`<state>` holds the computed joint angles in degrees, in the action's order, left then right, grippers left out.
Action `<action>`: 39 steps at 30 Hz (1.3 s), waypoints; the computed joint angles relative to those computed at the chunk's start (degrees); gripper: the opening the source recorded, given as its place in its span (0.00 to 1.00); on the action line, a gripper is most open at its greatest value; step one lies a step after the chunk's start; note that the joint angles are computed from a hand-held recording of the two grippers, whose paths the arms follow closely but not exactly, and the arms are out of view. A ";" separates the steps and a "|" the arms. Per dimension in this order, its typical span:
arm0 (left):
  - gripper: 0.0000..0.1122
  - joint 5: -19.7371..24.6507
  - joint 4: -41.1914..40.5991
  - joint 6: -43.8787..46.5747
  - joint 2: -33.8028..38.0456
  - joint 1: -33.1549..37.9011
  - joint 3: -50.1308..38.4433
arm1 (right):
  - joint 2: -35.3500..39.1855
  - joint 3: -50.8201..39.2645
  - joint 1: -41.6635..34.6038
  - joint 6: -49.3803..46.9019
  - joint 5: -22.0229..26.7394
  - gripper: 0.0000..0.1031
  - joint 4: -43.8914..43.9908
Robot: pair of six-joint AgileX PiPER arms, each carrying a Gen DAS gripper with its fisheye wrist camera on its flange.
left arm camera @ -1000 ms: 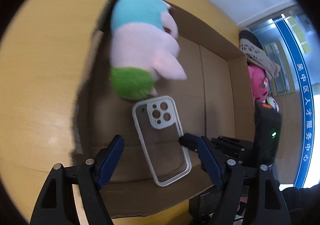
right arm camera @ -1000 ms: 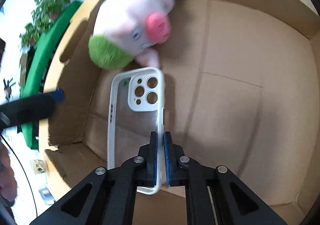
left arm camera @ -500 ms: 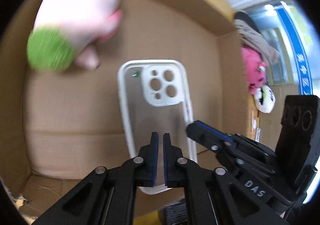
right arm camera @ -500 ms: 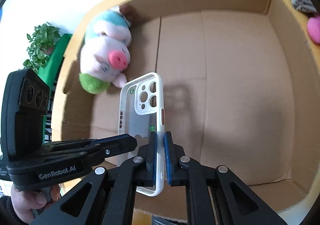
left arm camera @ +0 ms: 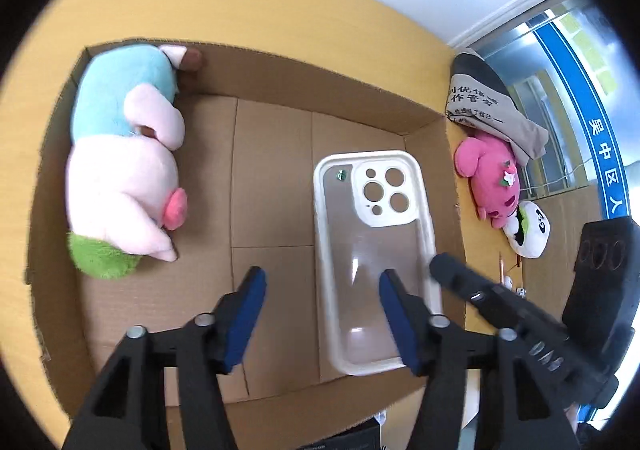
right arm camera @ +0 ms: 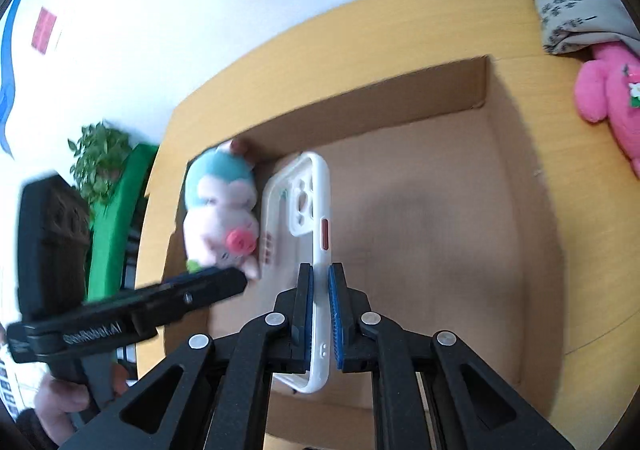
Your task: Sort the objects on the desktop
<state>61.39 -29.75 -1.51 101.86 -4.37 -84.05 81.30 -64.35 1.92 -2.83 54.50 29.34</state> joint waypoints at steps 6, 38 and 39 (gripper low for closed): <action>0.48 -1.58 -12.27 8.09 6.75 0.62 0.36 | 4.54 -1.33 -2.28 -1.35 -0.66 0.01 1.77; 0.06 -0.98 7.75 -3.98 19.03 -5.04 -17.43 | 22.09 -4.94 4.68 -4.19 -7.99 0.06 -6.49; 0.06 0.37 9.13 -3.98 20.36 -4.44 -20.24 | 24.12 -7.83 5.11 -3.59 -7.83 0.06 -6.02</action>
<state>61.75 -20.63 -5.49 122.22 -8.82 -104.30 105.42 -72.18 7.03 -6.42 46.68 23.33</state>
